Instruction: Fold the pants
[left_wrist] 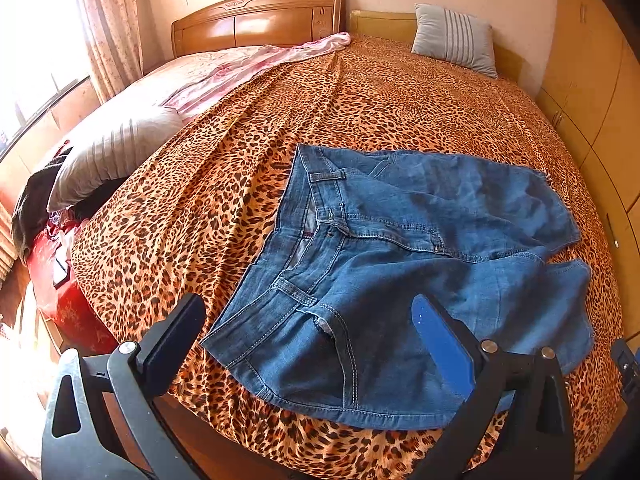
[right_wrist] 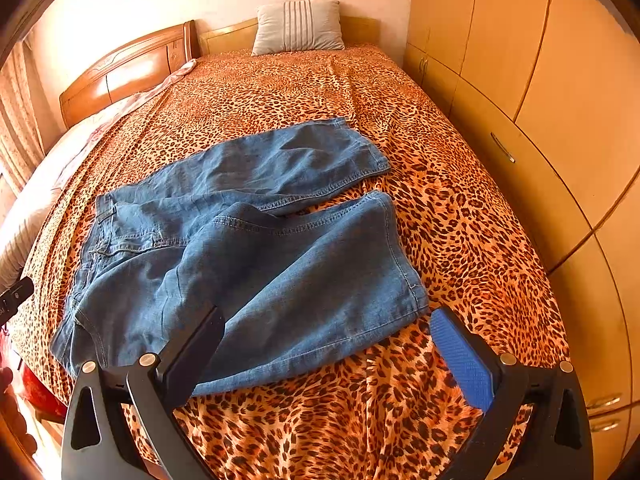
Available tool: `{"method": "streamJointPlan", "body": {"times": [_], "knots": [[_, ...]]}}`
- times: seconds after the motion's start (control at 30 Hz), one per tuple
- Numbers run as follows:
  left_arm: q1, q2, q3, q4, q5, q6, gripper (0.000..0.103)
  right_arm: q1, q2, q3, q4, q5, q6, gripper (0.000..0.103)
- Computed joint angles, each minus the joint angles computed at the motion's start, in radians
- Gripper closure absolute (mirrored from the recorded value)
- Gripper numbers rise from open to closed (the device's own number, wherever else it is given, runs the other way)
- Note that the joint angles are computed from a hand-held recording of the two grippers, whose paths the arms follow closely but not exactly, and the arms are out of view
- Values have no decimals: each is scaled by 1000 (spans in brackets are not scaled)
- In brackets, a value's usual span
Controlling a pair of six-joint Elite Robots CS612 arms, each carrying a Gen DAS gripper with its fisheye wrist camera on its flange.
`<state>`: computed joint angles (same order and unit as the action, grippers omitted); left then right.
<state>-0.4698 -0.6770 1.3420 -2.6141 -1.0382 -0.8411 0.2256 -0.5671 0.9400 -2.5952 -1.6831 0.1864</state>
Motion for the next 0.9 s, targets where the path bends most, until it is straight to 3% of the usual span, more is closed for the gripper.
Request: {"method": "streamJointPlan", "body": {"times": [0.6,0.9], "knots": [[-5,5,8,-101,-19,51,0,0,13,-22,-10,-2,-31,0],[-7,6,8,-108,-13,64,0,6,22,-37,-24,-13,-58,0]]}}
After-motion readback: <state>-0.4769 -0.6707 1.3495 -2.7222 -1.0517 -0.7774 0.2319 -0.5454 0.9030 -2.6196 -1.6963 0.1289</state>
